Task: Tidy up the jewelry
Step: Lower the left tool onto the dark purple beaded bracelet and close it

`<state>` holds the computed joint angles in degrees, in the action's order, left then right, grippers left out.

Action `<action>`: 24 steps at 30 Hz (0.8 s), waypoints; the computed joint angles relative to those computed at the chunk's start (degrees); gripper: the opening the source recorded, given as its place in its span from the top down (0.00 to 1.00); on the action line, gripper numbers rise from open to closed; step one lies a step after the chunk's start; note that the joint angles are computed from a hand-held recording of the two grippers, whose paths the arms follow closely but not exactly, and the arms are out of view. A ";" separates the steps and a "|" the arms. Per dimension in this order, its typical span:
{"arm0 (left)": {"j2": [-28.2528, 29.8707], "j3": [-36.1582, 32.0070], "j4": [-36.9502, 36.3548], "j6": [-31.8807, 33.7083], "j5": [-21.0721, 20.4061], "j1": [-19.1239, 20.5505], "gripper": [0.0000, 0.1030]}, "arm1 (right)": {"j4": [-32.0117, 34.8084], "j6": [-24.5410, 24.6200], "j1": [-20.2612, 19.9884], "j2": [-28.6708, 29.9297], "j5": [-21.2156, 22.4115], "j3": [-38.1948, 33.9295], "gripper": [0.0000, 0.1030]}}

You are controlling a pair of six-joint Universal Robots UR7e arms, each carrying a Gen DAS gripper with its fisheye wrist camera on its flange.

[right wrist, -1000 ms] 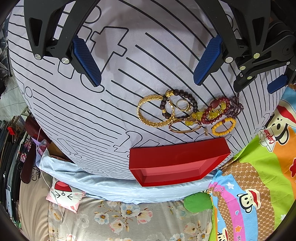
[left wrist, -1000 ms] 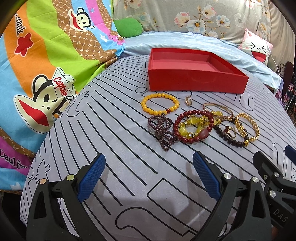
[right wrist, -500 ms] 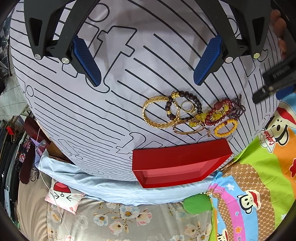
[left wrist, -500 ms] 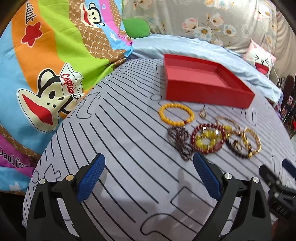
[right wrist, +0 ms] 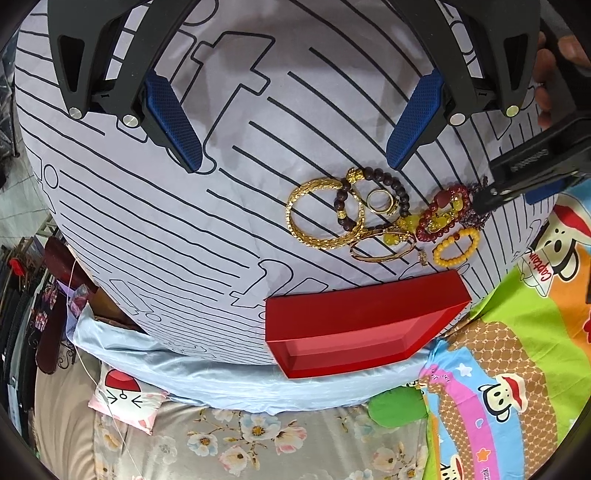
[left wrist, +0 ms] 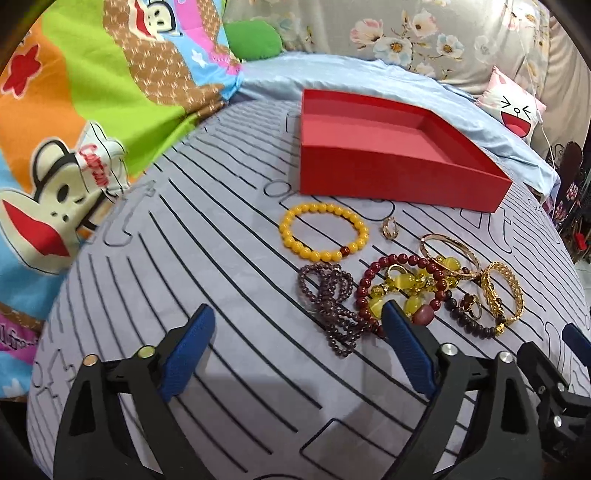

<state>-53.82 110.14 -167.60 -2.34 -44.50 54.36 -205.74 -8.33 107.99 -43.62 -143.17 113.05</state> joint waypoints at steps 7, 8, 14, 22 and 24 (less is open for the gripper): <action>-0.66 0.09 -0.84 0.23 -3.52 1.25 0.57 | -0.02 0.12 -0.17 -0.16 0.32 0.25 0.06; -0.74 0.07 -0.95 0.34 -4.06 1.38 0.66 | -0.02 0.07 -0.16 -0.14 0.33 0.26 0.06; -1.64 0.15 -0.77 1.04 -8.27 2.33 0.88 | 1.06 0.88 -0.42 -0.76 1.27 0.60 0.06; -1.99 0.39 -0.67 0.98 -9.39 2.60 0.89 | 1.56 -0.43 -0.72 -0.50 1.64 -2.22 0.08; -1.99 0.41 -0.64 0.92 -9.39 2.59 0.89 | 2.73 -0.63 -0.93 -0.04 1.59 -3.42 0.10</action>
<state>-55.81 110.55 -168.24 -1.41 -53.89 56.95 -203.01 -8.96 107.06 -43.65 -141.59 109.62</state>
